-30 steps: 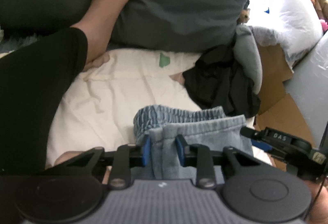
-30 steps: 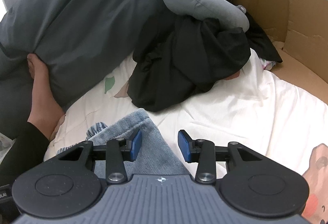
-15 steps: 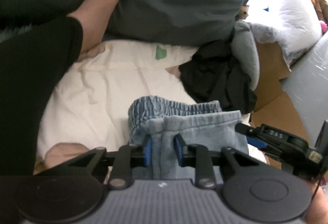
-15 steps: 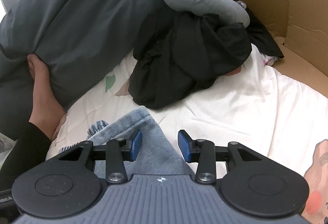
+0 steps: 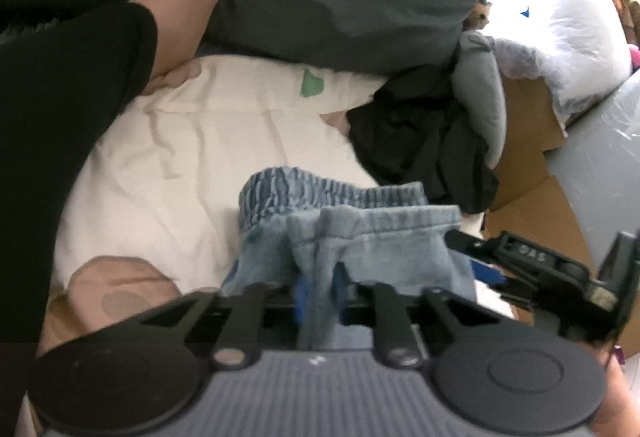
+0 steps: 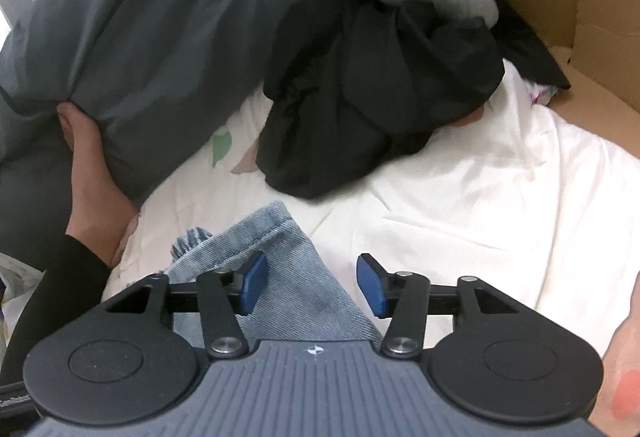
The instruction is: Fold clothes
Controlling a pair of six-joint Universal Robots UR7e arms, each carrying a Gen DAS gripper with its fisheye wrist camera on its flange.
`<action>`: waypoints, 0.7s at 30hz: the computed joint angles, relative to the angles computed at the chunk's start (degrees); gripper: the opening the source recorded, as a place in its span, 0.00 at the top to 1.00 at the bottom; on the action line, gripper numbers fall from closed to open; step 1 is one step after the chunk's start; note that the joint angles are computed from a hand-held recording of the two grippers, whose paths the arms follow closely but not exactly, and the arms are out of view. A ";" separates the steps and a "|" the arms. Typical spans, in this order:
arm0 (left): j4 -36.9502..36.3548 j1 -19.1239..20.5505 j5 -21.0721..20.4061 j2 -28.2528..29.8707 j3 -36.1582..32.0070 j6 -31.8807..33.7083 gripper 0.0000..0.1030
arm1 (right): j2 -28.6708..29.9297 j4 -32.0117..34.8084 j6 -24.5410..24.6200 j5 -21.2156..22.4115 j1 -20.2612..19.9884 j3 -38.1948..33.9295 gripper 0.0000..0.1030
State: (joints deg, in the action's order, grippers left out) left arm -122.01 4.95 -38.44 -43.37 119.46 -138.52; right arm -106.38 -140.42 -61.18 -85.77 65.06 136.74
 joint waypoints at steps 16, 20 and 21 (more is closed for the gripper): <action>1.28 0.94 -2.84 -0.23 -0.88 0.67 0.90 | 8.20 8.12 5.85 -2.28 -1.10 -5.82 0.25; 0.85 0.54 -2.37 -0.57 -0.39 -0.20 0.91 | 7.48 13.97 3.94 0.55 -1.98 -7.21 0.70; 0.91 0.41 -2.26 -0.67 -0.34 -0.43 0.92 | 6.70 13.82 2.67 0.77 -1.71 -6.79 0.76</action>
State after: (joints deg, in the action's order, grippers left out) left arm -121.10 5.36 -40.71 -44.04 119.12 -138.95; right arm -99.68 -126.60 -58.51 -85.00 63.35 129.95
